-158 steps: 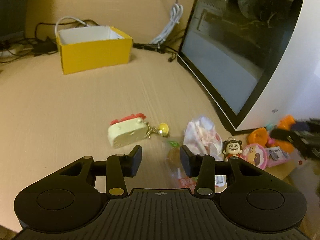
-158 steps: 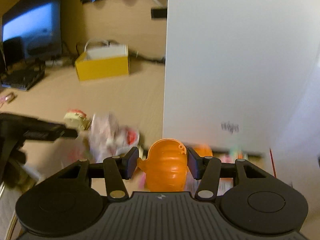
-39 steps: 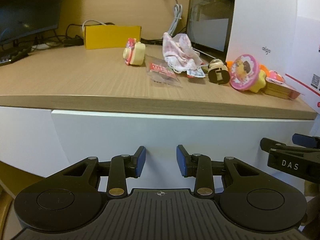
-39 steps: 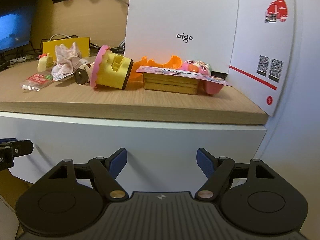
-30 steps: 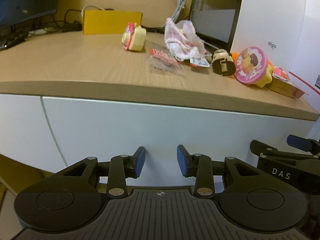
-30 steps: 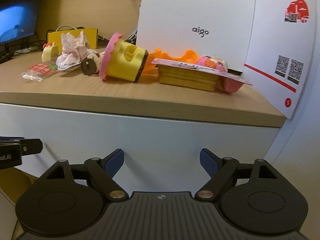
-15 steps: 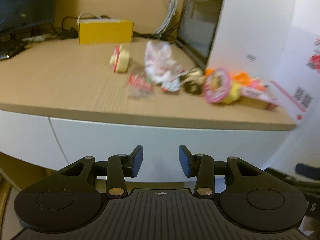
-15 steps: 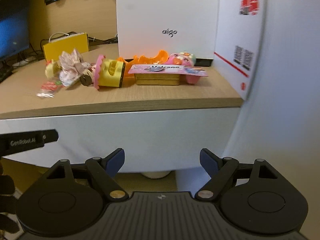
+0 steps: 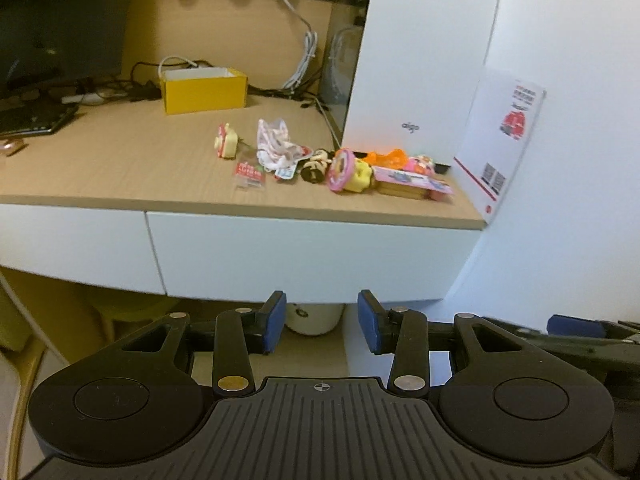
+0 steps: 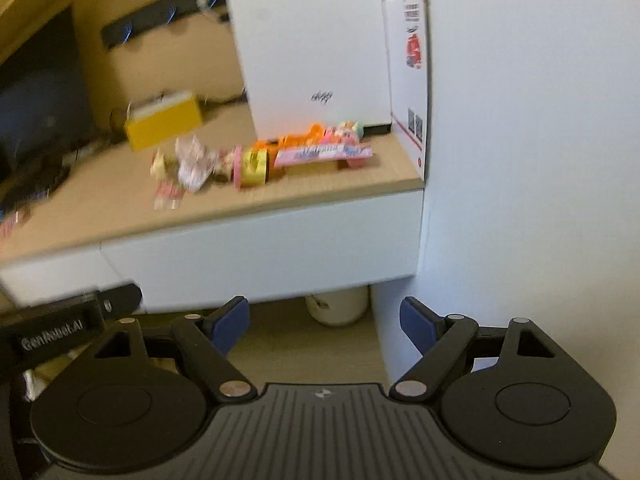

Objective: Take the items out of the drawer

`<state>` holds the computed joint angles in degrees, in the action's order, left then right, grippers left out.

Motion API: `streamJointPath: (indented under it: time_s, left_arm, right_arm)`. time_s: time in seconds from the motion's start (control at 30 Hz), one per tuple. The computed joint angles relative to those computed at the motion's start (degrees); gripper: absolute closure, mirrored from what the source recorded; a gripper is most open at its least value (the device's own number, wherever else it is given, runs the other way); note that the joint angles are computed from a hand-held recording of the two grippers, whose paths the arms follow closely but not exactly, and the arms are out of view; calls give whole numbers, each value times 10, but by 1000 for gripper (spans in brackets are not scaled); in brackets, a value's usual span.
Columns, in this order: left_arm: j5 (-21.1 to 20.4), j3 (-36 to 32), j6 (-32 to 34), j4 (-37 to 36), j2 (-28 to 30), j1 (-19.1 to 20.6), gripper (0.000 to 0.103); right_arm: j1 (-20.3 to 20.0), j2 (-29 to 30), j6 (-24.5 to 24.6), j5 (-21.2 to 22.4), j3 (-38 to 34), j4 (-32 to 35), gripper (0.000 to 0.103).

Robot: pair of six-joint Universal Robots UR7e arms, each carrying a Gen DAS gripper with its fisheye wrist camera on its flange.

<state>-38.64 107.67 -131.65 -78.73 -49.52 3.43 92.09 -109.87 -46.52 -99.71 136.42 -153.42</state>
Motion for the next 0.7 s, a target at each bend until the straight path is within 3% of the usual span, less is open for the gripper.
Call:
streamJointPath:
  time_s: [0.2,0.37,0.7]
  left_arm:
    - [-27,-36,8,18,32,-18,60]
    - [-52,-53,15,29,47,-26,60]
    - [-72,-59,-14,60,50,-45,60]
  right_arm:
    - [-16,-56,-34,36,4,34,20]
    - [-54,-89,-85,60,30,38,20]
    - [-54,-111,-81,65,30,81,20]
